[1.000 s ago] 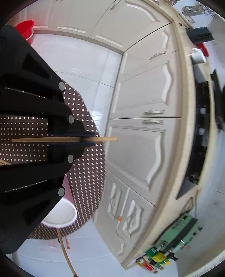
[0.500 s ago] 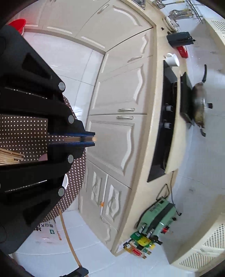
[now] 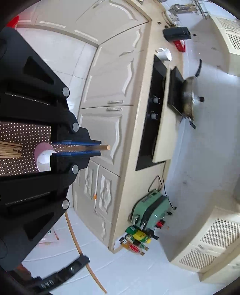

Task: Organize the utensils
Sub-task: 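Lower the chopsticks into the pink cup and open both grippers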

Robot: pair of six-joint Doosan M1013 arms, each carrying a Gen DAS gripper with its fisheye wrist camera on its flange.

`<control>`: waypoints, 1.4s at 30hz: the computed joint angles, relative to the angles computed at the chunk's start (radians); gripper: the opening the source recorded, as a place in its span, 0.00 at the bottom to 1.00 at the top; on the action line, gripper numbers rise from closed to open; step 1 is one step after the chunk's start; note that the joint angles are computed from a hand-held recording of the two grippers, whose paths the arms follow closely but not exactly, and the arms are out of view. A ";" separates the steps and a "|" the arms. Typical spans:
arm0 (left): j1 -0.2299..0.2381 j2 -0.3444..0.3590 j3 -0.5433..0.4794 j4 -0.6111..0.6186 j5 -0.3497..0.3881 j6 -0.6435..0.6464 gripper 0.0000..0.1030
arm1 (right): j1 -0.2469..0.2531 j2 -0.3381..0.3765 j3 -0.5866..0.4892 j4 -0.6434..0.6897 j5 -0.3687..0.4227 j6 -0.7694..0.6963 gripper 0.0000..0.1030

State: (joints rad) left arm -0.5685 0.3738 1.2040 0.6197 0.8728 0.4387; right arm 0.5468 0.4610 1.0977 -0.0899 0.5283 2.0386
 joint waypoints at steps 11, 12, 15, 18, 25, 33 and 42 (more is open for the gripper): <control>0.015 0.040 -0.023 -0.158 -0.035 0.117 0.06 | 0.002 0.063 -0.042 0.077 0.107 -0.063 0.04; 0.019 0.050 -0.028 -0.183 -0.027 0.135 0.06 | 0.002 0.067 -0.043 0.081 0.119 -0.062 0.05; 0.031 0.069 -0.028 -0.260 -0.029 0.197 0.06 | 0.002 0.090 -0.054 0.115 0.163 -0.086 0.04; 0.037 0.094 -0.039 -0.309 0.002 0.241 0.06 | 0.003 0.111 -0.068 0.130 0.202 -0.097 0.04; 0.056 0.130 -0.040 -0.412 0.003 0.325 0.06 | 0.003 0.146 -0.091 0.158 0.267 -0.111 0.04; 0.061 0.151 -0.038 -0.381 -0.031 0.342 0.08 | -0.002 0.195 -0.144 0.211 0.338 -0.152 0.05; 0.073 0.200 -0.099 -0.445 0.099 0.459 0.13 | -0.008 0.200 -0.148 0.208 0.363 -0.137 0.22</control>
